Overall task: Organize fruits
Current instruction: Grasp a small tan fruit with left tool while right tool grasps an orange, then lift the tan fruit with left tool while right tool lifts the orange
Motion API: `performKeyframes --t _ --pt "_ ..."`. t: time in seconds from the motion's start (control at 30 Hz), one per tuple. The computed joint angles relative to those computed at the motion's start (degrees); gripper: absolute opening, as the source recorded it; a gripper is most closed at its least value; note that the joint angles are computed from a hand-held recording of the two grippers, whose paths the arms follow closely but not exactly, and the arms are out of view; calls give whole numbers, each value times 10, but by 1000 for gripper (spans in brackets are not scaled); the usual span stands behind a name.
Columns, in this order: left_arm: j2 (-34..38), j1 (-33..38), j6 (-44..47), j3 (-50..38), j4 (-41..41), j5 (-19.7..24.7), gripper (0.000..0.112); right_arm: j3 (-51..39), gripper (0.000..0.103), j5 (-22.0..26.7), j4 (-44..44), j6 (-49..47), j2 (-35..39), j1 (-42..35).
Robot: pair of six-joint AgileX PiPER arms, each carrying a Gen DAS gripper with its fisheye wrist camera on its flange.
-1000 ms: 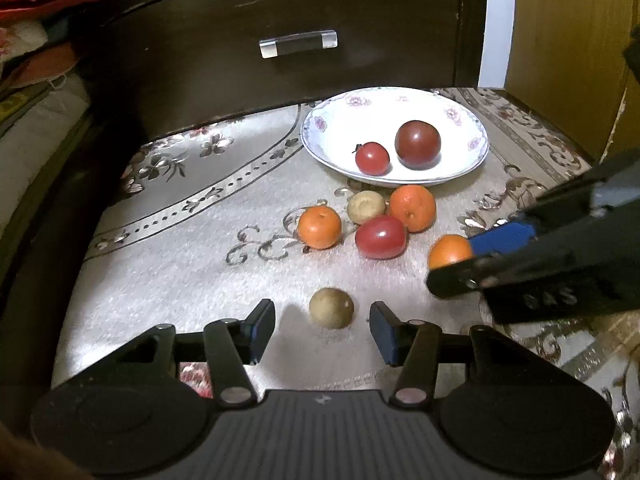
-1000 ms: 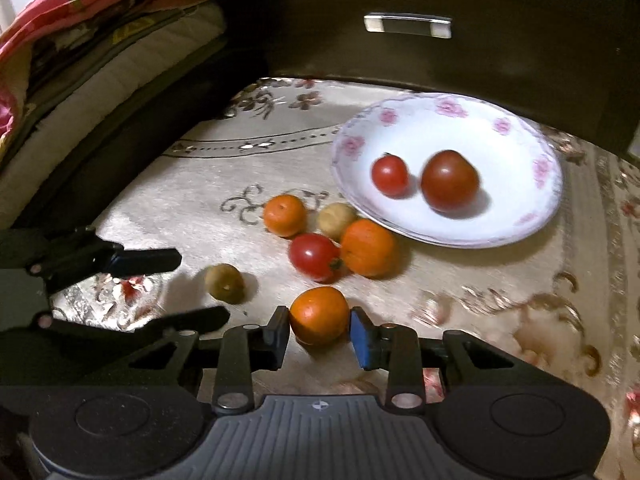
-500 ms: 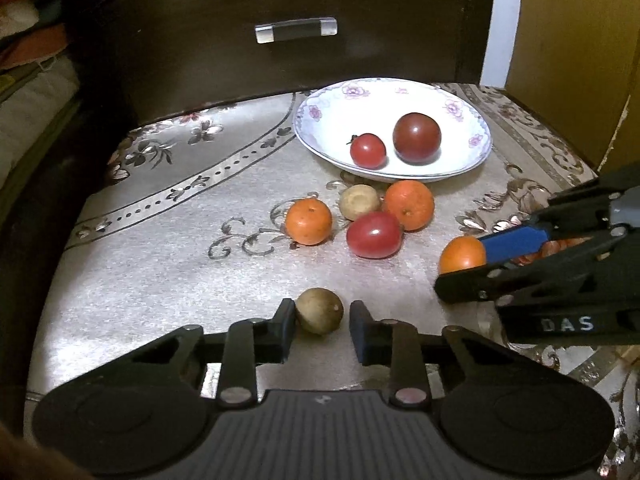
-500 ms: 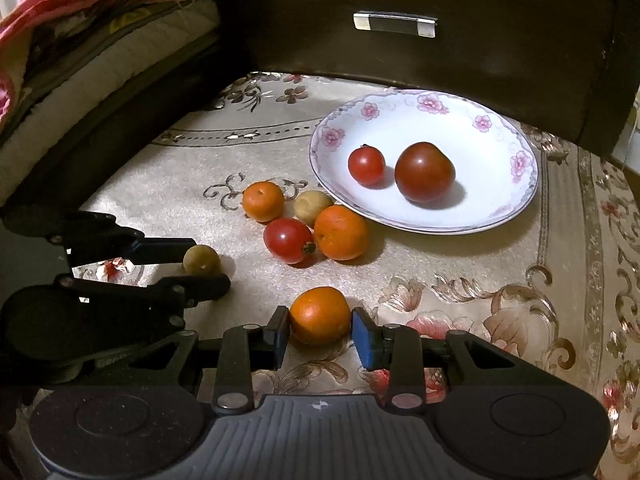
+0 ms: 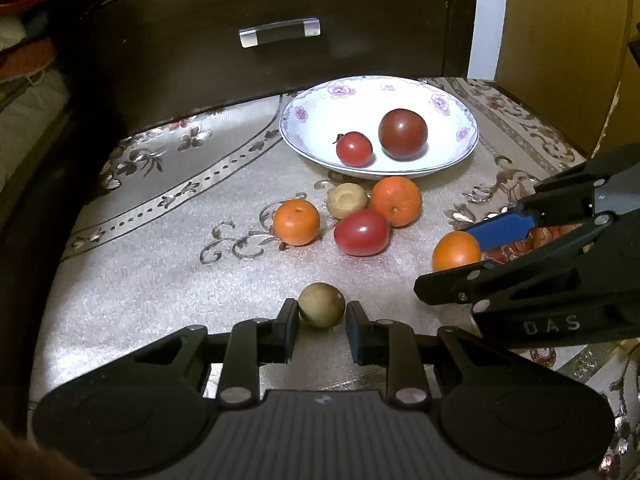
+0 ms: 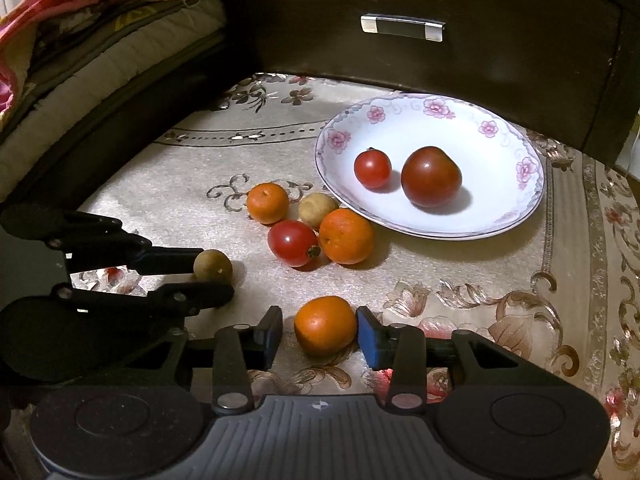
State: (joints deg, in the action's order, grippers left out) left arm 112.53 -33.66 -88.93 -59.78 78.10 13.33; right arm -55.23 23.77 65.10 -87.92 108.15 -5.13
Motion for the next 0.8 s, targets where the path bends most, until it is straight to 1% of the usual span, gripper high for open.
performKeyframes --t 0.07,0.1,0.13,0.4,0.47,0.57,0.6,0.63,0.7,0.8 --pt "1 0 -14 1 16 2 34 5 42 -7 11 -11 -2 3" --pt "2 0 -23 1 26 2 34 7 47 -15 18 -20 -3 5" --pt "2 0 -27 1 31 3 34 9 49 -23 25 -27 -3 7" --pt "5 0 -48 0 50 4 34 8 48 -26 24 -30 -1 7" --pt "5 0 -44 -1 44 4 34 10 47 -31 24 -35 -3 10" --pt "6 -1 3 -9 -1 6 33 13 42 -40 24 -33 -5 13" --pt "7 -1 5 -10 -2 4 32 12 40 -43 18 -26 -5 14" --pt "7 -1 6 -11 -2 5 32 9 34 -40 11 -18 -5 12" --pt "8 -1 12 -13 -9 4 32 5 30 -29 -5 1 -5 9" --pt "8 -3 28 -16 -24 2 32 10 29 -36 2 -7 -8 13"
